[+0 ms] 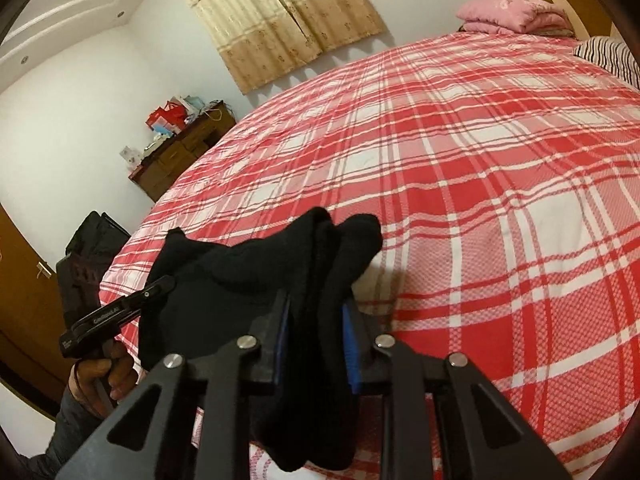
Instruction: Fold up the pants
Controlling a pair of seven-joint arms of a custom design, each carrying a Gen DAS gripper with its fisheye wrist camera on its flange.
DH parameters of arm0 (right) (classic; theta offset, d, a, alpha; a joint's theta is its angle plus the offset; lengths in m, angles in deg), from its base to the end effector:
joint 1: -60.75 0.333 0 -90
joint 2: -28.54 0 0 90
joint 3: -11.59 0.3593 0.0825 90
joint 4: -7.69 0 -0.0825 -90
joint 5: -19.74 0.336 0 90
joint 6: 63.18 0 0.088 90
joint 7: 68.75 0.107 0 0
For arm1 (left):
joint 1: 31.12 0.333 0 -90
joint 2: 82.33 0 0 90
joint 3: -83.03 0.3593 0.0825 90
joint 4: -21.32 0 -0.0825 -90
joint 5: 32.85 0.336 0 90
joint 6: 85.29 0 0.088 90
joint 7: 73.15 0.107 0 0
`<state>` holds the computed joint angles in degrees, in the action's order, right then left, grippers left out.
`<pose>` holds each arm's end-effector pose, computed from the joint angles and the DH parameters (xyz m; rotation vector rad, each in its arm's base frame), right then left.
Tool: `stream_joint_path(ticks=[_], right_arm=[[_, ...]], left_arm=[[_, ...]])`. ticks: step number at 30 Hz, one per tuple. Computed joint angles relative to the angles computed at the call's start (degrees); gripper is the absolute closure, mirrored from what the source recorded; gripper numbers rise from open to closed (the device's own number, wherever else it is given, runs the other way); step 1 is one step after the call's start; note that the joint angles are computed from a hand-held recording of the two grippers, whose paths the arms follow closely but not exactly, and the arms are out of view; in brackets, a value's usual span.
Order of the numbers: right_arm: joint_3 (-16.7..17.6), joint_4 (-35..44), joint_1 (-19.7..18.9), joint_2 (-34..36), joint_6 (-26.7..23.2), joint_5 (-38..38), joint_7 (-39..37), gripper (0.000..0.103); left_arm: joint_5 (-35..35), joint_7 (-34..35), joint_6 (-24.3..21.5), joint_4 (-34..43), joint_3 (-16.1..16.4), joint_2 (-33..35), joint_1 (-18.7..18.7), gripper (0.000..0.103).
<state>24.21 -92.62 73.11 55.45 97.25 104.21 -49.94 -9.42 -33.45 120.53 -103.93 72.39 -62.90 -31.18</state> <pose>0.6258 0.2149 0.4048 -1.7390 1.2755 -0.0443 0.5693 -0.1455 0.4434 -2.0002 1.5301 -1.4358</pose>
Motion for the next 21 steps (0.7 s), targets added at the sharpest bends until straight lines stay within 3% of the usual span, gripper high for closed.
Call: stream_joint_path(ticks=[8,13,21], right_arm=[[0.21,7.43,1.2,3.48,-3.46,-9.29,6.93,0.077],[1.02,17.76,3.65,9.79,-5.37,-21.16,14.69,0.077],[2.66,36.86,7.69,21.03,-9.54,-36.44,25.4,0.077]], left_arm=[[-5.62,3.26,1.76,-3.98,4.2,-5.09,-1.93,0.092],[-18.76,13.88,0.25,-7.39,9.72,-8.82,-7.07,0.092],[-44.09,35.91,-1.44,-8.23,15.28,-11.1,-15.19,0.092]])
